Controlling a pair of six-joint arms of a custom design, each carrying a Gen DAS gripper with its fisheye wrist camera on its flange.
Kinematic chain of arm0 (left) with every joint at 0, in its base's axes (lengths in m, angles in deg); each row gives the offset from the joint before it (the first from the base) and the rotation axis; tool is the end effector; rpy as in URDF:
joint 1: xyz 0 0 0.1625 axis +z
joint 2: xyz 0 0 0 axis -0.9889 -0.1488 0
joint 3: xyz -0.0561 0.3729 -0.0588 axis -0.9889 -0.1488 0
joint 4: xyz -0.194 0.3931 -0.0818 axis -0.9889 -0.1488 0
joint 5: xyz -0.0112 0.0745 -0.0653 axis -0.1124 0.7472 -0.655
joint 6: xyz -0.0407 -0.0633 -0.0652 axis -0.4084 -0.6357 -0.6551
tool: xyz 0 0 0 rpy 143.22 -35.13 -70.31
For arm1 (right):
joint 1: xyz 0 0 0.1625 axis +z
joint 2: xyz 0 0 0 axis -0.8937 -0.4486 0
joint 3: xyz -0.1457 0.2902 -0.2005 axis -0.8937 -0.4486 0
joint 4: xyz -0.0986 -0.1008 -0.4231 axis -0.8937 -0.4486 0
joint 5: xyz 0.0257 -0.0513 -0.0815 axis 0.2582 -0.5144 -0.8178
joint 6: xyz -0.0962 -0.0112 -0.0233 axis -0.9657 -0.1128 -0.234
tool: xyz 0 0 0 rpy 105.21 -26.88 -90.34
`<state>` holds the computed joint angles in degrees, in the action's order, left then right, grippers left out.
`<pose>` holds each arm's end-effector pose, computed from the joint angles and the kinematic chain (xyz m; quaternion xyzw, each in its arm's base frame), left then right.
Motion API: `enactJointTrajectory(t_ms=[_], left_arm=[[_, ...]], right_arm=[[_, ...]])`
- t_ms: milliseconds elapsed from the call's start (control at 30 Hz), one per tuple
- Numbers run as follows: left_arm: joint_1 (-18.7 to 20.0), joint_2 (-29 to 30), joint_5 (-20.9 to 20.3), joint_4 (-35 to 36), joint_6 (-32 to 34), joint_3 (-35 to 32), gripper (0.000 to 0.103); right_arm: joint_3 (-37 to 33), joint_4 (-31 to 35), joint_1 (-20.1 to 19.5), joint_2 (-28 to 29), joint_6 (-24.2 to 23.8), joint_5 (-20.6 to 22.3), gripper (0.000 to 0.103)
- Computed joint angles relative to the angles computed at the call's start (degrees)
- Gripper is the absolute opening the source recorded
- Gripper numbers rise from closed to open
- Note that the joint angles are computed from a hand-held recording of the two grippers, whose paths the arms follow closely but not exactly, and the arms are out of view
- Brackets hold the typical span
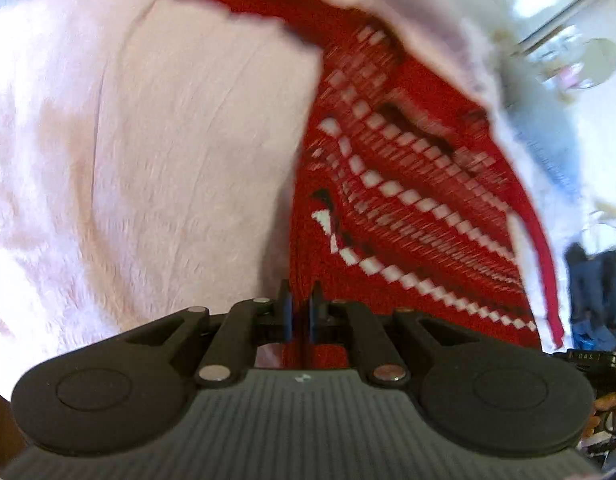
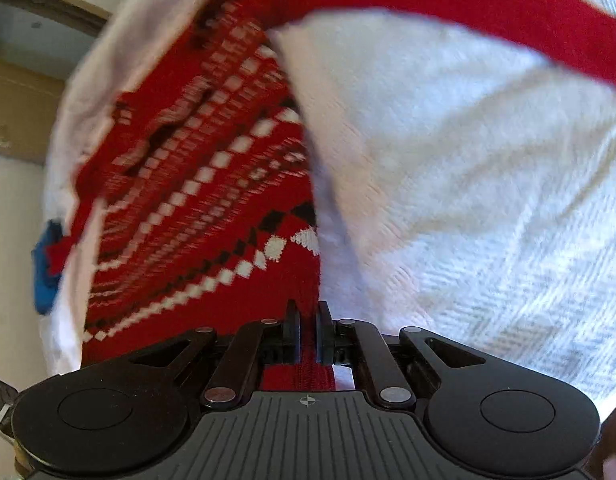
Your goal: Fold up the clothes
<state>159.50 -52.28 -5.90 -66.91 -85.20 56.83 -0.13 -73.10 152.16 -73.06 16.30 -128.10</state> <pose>0.0019 -0.8314 0.2619 0.0138 0.9618 -0.2111 0.1739 0.0925 -0.8081 0.1943 -0.1282 -0.9673 0.1921 0.1043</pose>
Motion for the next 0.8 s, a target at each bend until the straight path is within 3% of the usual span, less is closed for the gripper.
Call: enactJointTrajectory(t_ms=[67,167,267,333,367,467,533,567,667,700,733,800], left_arm=[[0.03,-1.12,1.62,0.81,-0.07,1.46,0.007],[0.19,1.93,8.41,8.92,-2.57,-1.84,0.01],[-1.51,2.57,11.55,9.4,0.54,-2.67,0.016],[-2.42,2.4,12.73,8.59,1.67,-2.77,0.016],[-2.54,1.98,12.66,8.72,1.16,-2.94,0.016],[-2.65,0.75,12.02,7.8,0.16,-2.99,0.016],[-2.97,0.66,11.55,6.56,0.36,-3.28,0.016],[-3.1,1.53,11.22,6.01,0.89,-4.25,0.016],[-3.39,4.44,10.49,6.63,1.22,-7.79,0.016],[-3.44,5.33,10.05,7.25,1.14,-8.93,0.016],[-3.48,6.24,9.61,7.88,1.07,-10.1,0.016],[-3.56,8.05,8.69,8.81,1.23,-12.37,0.016]], right_arm=[[2.85,-1.37,-0.3,-1.88,0.62,0.09,0.005],[3.62,-1.27,-1.27,-1.07,1.91,-1.8,0.006],[2.21,1.9,-1.92,-1.33,2.53,-1.47,0.022],[4.62,-4.15,-1.94,-3.3,1.39,-3.03,0.047],[5.95,-7.84,-2.04,-4.28,1.03,-4.24,0.051],[7.98,-17.8,-3.1,-6.09,4.74,-12.54,0.054],[8.77,-23.04,-4.86,-6.75,9.78,-13.69,0.054],[8.92,-25.5,-5.79,-6.96,12.32,-14.03,0.054],[9.61,-36.05,-9.11,-6.09,20.04,-9.07,0.054],[9.06,-37.06,-10.16,-5.92,22.63,-7.69,0.049],[8.2,-35.66,-10.52,-5.64,22.83,-7.78,0.004],[3.5,-27.96,-10.01,-4.22,17.21,-12.49,0.001]])
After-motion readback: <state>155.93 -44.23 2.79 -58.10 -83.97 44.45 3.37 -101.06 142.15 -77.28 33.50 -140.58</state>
